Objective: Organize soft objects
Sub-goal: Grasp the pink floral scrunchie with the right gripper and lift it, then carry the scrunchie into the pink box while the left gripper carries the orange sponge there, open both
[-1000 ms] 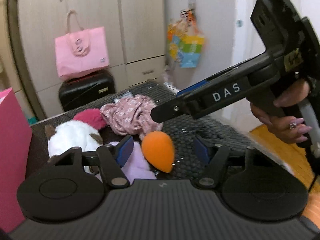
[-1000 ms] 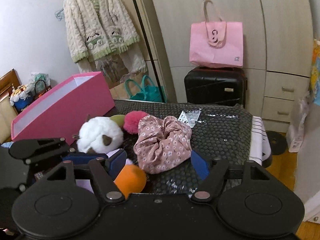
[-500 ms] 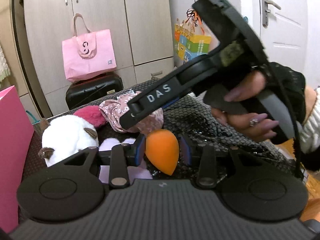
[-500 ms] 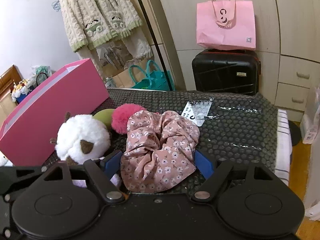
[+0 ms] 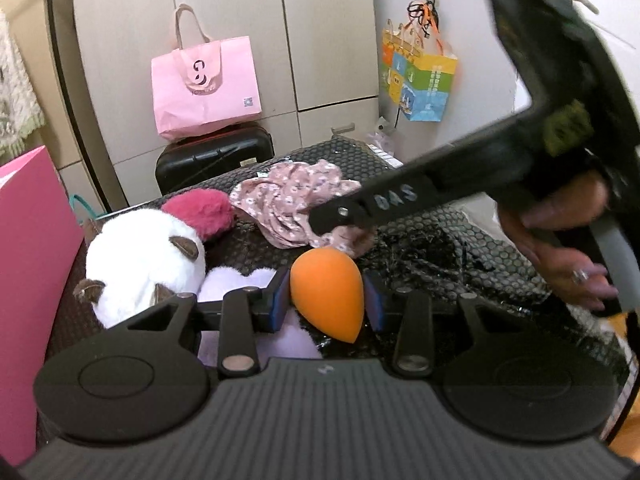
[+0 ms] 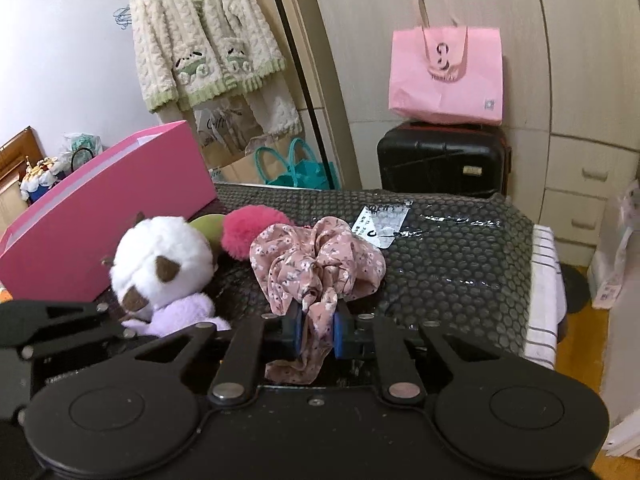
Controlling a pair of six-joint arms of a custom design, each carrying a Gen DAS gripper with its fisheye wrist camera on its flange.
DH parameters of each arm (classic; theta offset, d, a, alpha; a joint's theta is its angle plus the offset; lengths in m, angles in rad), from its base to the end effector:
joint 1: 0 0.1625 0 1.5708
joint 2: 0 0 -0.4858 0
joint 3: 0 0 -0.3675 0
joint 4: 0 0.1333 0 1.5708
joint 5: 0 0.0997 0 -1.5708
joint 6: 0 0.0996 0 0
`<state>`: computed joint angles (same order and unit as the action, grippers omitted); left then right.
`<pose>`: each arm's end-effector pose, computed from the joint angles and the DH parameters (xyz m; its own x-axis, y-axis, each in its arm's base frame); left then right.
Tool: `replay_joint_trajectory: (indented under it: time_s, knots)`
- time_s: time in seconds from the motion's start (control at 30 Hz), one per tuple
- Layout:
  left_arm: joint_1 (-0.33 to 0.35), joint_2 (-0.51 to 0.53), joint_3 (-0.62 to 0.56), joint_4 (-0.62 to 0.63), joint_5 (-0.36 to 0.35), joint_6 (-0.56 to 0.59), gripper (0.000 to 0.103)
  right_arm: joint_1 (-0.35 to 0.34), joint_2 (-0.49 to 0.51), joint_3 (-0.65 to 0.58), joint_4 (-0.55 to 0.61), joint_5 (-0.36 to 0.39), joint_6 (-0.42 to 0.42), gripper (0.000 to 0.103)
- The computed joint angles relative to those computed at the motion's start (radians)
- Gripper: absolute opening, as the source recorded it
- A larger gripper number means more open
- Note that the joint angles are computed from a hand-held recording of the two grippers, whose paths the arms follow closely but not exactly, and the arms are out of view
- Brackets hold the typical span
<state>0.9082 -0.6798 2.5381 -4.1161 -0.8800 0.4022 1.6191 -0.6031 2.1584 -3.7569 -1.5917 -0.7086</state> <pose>-0.0906 -0.4359 0.1194 -0.6017 0.3817 -0.7016 0.7728 0.5000 -0.3908 0.1574 -0.5381 0.0490 -0.7333 -0.5522 0.3966 -0.6799 0.5890 -0.4368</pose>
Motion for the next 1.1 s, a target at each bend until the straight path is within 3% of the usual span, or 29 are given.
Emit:
replay_joint_trajectory:
  time_s: [0.33, 0.77, 1.1]
  knots:
    - [0.041, -0.098, 0.018, 0.123, -0.114, -0.111, 0.038, 0.013, 0.017, 0.105, -0.194, -0.029, 0.018, 0.018]
    - [-0.001, -0.163, 0.117, 0.148, -0.118, -0.194, 0.038, 0.055, 0.06, 0.227, -0.404, -0.133, 0.078, 0.018]
    - [-0.044, -0.2, 0.233, 0.085, -0.129, -0.2, 0.038, 0.12, 0.154, 0.335, -0.664, -0.232, 0.14, 0.019]
